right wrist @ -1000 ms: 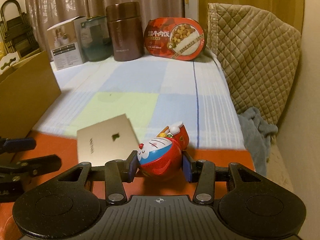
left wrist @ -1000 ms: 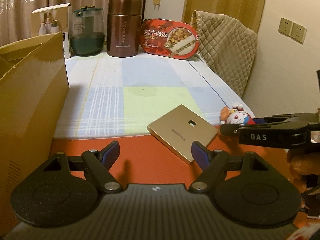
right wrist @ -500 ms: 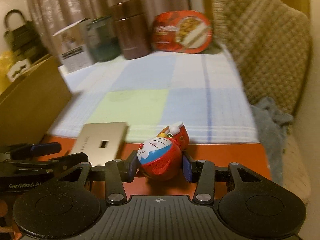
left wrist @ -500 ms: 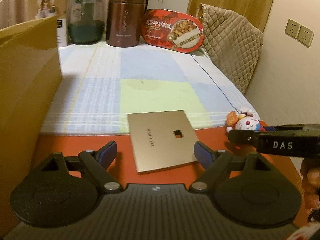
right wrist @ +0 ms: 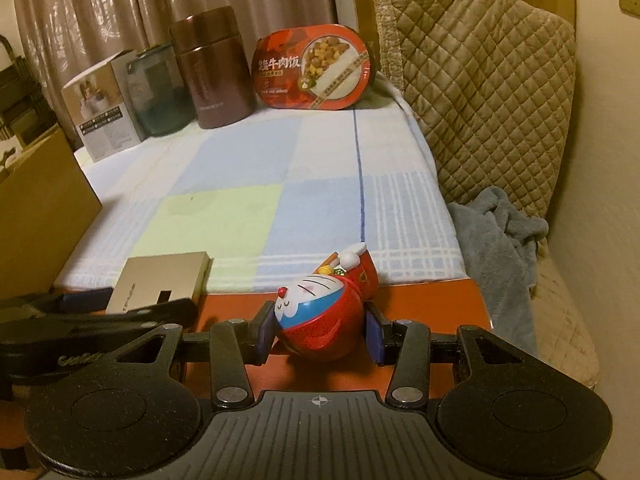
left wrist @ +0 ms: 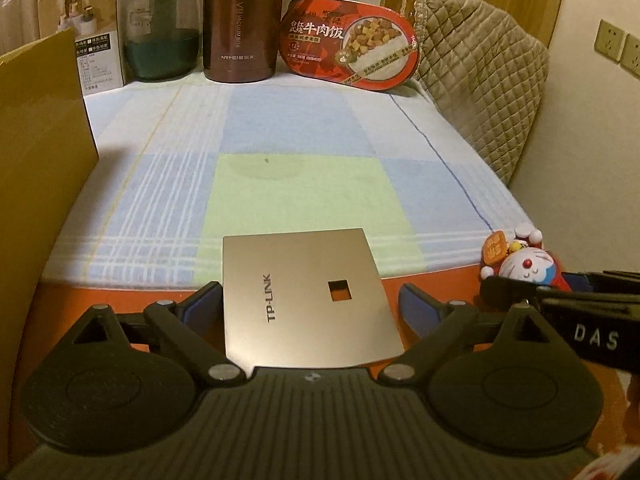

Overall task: Organize rigid objects
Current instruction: 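Grasp the gold TP-Link plate with left gripper while right holds the figure, then carry the gold plate with left gripper while right carries the figure toward the box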

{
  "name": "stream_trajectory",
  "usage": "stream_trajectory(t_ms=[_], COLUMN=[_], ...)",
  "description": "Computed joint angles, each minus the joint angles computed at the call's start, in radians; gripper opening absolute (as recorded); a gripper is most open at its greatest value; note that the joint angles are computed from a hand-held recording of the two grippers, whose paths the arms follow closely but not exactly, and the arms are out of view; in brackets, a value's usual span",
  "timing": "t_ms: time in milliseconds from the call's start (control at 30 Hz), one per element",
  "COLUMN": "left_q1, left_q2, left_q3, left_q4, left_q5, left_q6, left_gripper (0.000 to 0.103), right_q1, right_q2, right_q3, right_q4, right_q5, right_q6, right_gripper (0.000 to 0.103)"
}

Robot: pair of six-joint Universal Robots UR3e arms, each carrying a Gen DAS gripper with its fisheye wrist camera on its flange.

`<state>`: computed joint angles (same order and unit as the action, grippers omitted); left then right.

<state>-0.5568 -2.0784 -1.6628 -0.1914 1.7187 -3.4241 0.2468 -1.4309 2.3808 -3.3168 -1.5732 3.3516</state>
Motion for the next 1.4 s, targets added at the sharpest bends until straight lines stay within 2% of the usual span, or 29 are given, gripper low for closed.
stream_trajectory(t_ms=[100,367,467,600,933,1100,1400], left_q1=[-0.015,-0.018,-0.017,-0.012,-0.005,-0.007,0.033], left_q2=[-0.022,-0.023,-0.012,0.043,0.293,0.308,0.306], left_q3=[0.033,0.018,-0.007,-0.105,-0.522,-0.563,-0.567], left_q4=[-0.022,-0.003,0.015,0.069,0.274,0.313,0.321], left_q5=[0.040,0.056,0.055,0.039,0.006,0.012,-0.044], left_q6=[0.011,0.037,0.056,0.076,0.134,0.144,0.177], left_gripper=[0.092,0.092,0.089,0.087,0.087,0.088,0.089], right_q1=[0.006,0.017,0.022,0.030,0.110,0.179,0.272], right_q2=[0.010,0.020,0.020,0.013,-0.034,-0.059,-0.070], right_q3=[-0.003,-0.016,-0.023,-0.024,-0.045,-0.067,-0.091], right_q4=[-0.003,0.005,0.014,0.027,0.128,0.195,0.250], right_q5=[0.002,0.001,-0.003,-0.005,-0.040,-0.082,-0.141], right_q6=[-0.001,0.003,0.001,-0.003,0.019,0.031,0.039], right_gripper=[0.042,0.042,0.042,0.042,0.042,0.042,0.042])
